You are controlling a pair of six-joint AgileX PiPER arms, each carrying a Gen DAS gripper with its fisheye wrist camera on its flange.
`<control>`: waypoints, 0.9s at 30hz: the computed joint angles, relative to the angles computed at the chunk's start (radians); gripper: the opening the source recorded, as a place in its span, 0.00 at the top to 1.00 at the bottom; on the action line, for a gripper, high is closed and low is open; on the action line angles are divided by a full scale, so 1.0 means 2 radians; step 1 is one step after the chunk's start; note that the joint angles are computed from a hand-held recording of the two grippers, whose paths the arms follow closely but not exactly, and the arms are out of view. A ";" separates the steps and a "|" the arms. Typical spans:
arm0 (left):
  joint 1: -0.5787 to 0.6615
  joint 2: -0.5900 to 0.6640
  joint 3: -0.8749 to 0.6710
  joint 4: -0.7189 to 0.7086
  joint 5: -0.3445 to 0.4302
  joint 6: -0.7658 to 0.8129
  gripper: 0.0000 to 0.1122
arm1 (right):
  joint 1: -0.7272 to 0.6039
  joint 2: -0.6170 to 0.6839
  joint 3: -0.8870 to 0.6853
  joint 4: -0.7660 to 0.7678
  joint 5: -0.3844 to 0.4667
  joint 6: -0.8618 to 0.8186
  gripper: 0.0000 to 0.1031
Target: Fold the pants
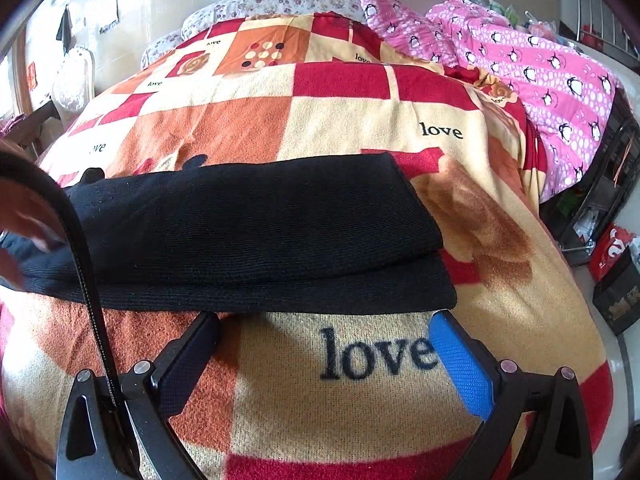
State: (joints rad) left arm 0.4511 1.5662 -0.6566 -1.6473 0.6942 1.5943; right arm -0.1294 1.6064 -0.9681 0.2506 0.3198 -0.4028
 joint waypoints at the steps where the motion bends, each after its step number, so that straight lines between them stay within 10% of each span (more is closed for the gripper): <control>1: 0.001 0.003 -0.002 0.004 0.001 -0.005 0.10 | 0.000 0.000 0.000 0.000 0.000 0.000 0.00; 27: -0.013 0.010 -0.014 0.017 -0.019 -0.032 0.10 | -0.002 0.003 -0.008 -0.003 0.008 0.002 0.00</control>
